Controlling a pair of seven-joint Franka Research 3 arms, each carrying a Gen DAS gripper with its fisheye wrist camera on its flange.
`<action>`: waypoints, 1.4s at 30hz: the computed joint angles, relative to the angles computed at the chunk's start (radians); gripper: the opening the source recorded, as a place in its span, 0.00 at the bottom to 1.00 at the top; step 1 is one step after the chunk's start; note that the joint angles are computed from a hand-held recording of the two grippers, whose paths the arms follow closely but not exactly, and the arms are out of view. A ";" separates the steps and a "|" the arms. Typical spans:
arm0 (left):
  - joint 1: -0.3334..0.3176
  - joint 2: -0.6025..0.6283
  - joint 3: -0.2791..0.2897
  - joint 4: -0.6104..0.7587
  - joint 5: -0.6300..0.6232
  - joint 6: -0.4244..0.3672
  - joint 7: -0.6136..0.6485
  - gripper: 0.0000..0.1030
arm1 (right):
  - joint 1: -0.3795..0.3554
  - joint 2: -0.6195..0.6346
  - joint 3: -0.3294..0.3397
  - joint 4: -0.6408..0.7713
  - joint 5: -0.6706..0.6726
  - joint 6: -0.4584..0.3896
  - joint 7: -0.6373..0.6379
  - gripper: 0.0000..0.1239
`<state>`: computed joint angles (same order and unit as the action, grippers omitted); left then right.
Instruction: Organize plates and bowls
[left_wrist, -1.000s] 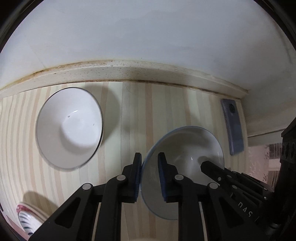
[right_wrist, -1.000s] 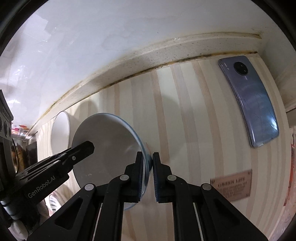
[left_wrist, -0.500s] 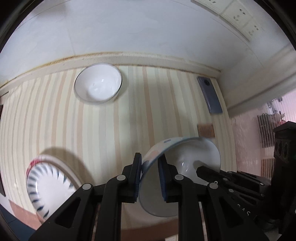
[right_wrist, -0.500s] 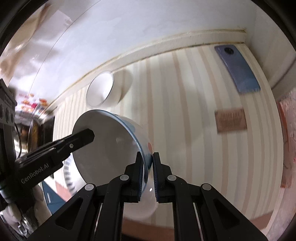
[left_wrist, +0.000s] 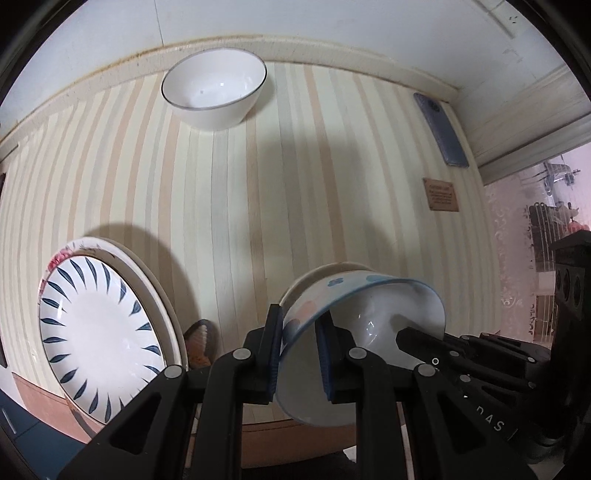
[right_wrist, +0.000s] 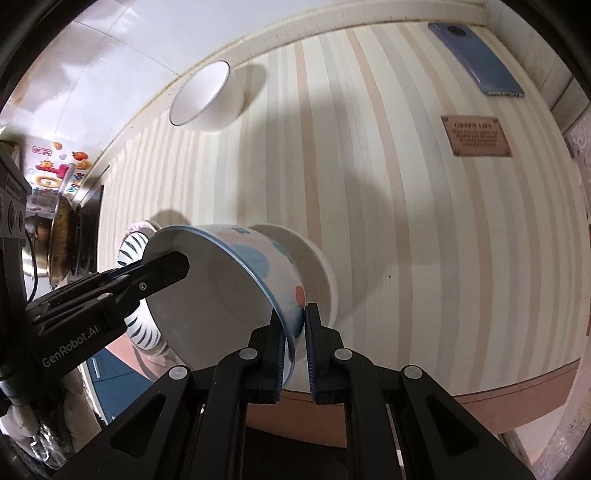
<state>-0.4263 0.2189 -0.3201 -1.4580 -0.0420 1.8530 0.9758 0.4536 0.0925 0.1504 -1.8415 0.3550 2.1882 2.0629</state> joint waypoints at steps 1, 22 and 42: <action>-0.001 0.005 0.000 0.002 0.004 -0.003 -0.002 0.15 | 0.000 0.004 0.000 0.000 -0.001 -0.003 -0.001 0.09; -0.012 0.057 0.001 0.019 0.025 -0.028 -0.021 0.15 | -0.004 0.066 -0.007 0.068 -0.001 -0.057 0.006 0.12; 0.059 0.099 0.074 0.178 0.111 0.036 -0.091 0.32 | -0.051 0.265 -0.033 0.414 0.040 0.000 0.010 0.39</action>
